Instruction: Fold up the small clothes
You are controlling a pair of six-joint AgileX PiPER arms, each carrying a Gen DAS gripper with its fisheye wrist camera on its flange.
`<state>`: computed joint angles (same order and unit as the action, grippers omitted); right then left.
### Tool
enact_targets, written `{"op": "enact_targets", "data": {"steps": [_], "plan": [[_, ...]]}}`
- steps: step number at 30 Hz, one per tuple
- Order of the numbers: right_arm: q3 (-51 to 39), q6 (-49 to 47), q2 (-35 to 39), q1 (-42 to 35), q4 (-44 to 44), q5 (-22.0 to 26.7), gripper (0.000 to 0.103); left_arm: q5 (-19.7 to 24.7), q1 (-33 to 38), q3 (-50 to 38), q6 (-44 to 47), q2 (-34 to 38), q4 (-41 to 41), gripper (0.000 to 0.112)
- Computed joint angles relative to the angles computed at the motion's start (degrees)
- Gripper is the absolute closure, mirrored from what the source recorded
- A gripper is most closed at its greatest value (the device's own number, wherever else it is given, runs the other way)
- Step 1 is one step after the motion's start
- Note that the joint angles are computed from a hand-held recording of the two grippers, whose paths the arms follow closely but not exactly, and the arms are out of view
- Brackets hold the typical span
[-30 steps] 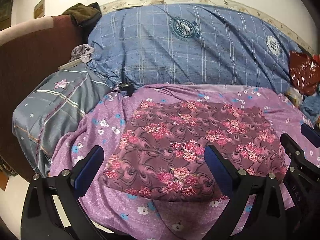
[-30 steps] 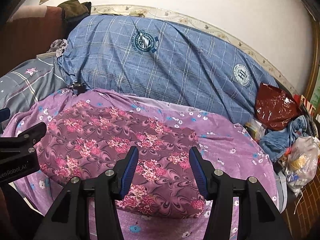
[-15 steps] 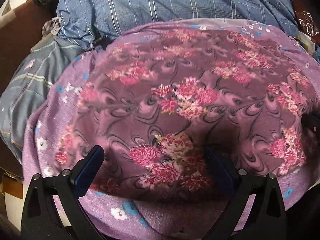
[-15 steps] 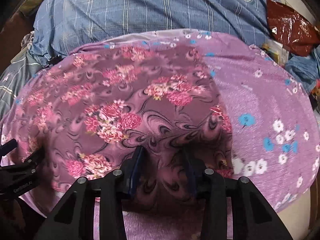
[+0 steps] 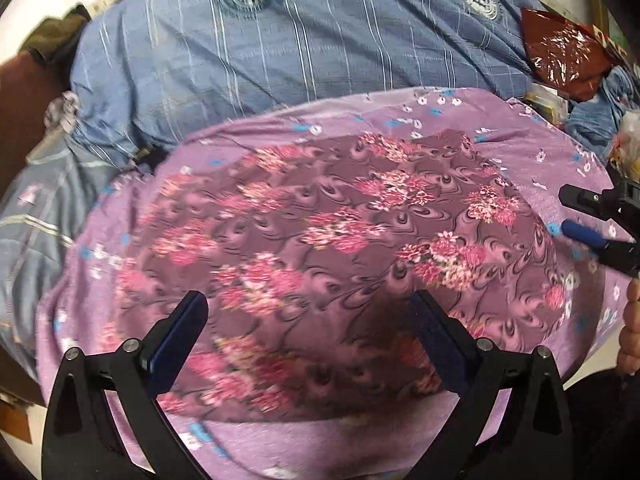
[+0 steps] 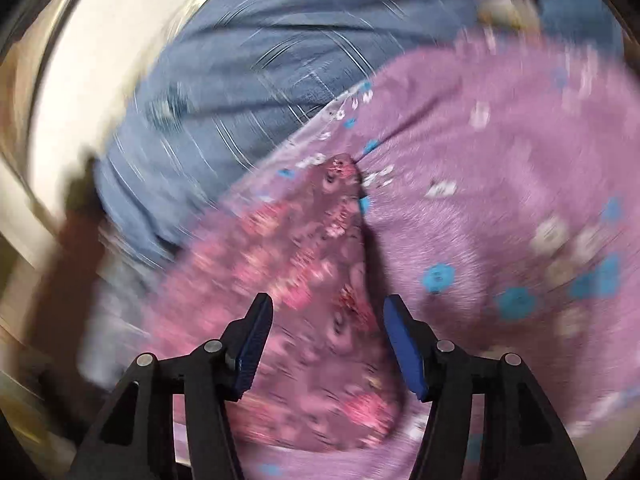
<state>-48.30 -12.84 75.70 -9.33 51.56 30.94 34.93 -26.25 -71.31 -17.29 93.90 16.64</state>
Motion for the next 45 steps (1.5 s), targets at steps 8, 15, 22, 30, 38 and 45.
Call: {"op": "enact_targets", "data": {"steps": [8, 15, 22, 30, 38, 45], "plan": [[-2.7, -19.3, 15.3, -10.4, 23.7, 12.0, 0.043, 5.3, -0.7, -14.4, -0.4, 13.3, -2.3, 0.011], [-5.4, -18.9, 18.9, -9.1, 22.2, 11.1, 0.043, 12.0, -3.2, -26.6, -0.7, 24.7, -0.8, 0.011], [-10.8, -13.8, 21.3, 0.1, 15.9, 9.5, 0.073, 13.4, -2.7, -26.7, -0.7, 23.2, -1.6, 0.011], [-8.7, -10.6, 14.4, 6.7, 13.5, -1.2, 0.086, 5.1, 7.4, -8.3, 3.5, 6.9, -4.7, 0.011], [-14.8, 15.5, 11.6, 15.9, -10.1, -4.8, 0.087, 3.4, 24.6, -1.5, 15.9, -0.4, -16.7, 0.011], [-46.0, 46.2, 23.6, 29.1, -36.8, 12.9, 0.087, 5.2, 38.2, -3.4, 30.8, -3.2, -30.0, 0.011]]}}
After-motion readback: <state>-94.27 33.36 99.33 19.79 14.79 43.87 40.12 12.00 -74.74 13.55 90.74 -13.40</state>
